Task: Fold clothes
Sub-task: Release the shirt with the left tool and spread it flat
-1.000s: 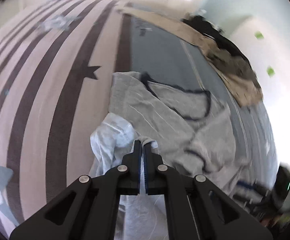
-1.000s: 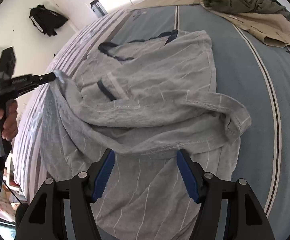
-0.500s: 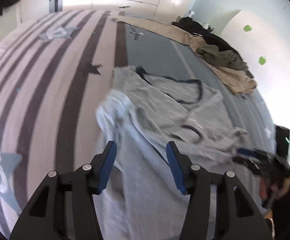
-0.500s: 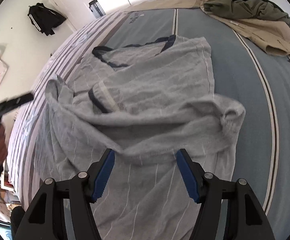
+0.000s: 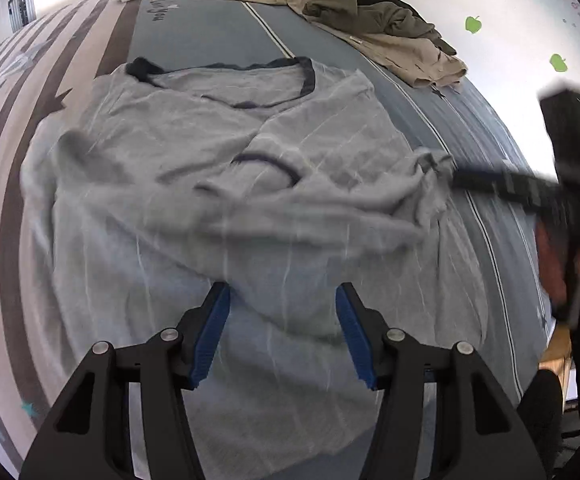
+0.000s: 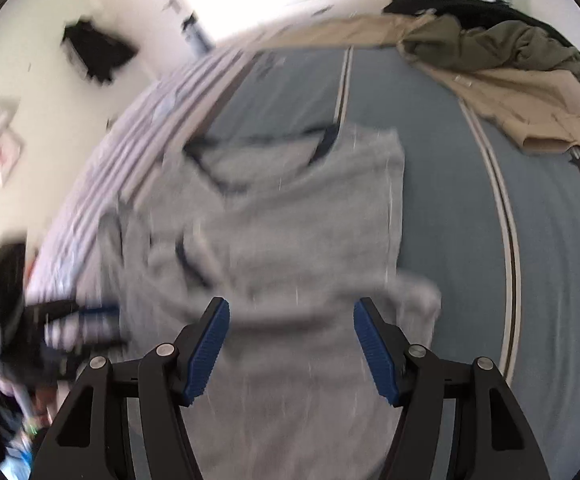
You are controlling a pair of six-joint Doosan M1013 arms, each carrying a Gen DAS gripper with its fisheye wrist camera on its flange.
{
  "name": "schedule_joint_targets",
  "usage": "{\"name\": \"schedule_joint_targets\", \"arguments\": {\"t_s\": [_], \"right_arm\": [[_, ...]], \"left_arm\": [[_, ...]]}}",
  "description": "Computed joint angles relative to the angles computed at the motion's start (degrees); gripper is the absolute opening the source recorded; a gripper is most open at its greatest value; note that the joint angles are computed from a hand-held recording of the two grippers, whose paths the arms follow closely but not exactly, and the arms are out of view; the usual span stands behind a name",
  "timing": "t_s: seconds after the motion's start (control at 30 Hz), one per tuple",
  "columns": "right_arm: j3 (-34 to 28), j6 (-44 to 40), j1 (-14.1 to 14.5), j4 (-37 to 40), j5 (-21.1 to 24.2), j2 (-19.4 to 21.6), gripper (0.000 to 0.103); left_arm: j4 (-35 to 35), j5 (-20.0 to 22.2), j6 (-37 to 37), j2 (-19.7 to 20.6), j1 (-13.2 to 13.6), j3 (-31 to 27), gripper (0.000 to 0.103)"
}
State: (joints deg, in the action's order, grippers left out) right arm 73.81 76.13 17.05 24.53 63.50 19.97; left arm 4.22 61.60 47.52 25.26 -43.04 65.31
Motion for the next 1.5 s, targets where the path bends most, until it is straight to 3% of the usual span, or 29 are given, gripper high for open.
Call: {"name": "schedule_joint_targets", "arguments": {"t_s": [0.17,0.23,0.33,0.47,0.67,0.8,0.9,1.0,1.1,1.23,1.4,1.5], "right_arm": [[4.07,-3.50,0.32,-1.96,2.50,-1.70,0.061],[4.34,-3.45,0.47,-2.60,3.11,-1.43,0.061],[4.10,-2.68,0.56,-3.00,3.16,-0.84,0.061],[2.16,-1.41,0.21,-1.53,3.38,0.62,0.061],[-2.41,4.22,-0.80,-2.39,1.64,3.83,0.061],[-5.20,10.92,-2.02,-2.27,0.38,6.02,0.061],[-5.33,12.20,-3.04,1.64,0.55,5.92,0.062],[-5.10,10.06,-2.70,0.41,0.74,5.42,0.067],[-5.03,10.61,-3.43,1.45,1.54,5.62,0.067],[-5.53,11.60,-4.52,4.52,2.88,6.24,0.067],[-5.34,6.58,-3.68,2.16,1.96,5.28,0.068],[-5.35,4.81,-3.82,1.72,4.36,5.16,0.075]], "left_arm": [[2.84,0.77,-2.59,2.27,1.31,-4.59,0.052],[5.45,3.12,-4.08,3.67,1.86,-6.65,0.052],[3.16,5.92,-5.83,5.08,3.60,-8.13,0.052],[3.32,0.62,-7.03,2.63,3.69,-4.59,0.052],[4.70,-1.53,-7.79,0.42,3.27,-1.05,0.052],[2.43,-5.89,-7.42,-1.86,3.42,2.25,0.052],[-5.11,-8.65,-0.17,-2.63,3.46,3.34,0.055],[-13.12,-6.02,9.15,-0.80,3.16,1.05,0.056],[-12.12,-1.76,11.03,2.35,2.11,-3.15,0.056],[-5.33,0.36,6.26,5.02,1.81,-7.11,0.056],[4.13,2.30,-2.95,6.85,2.99,-9.82,0.056],[3.92,2.30,-7.75,6.72,4.59,-9.14,0.056]]}}
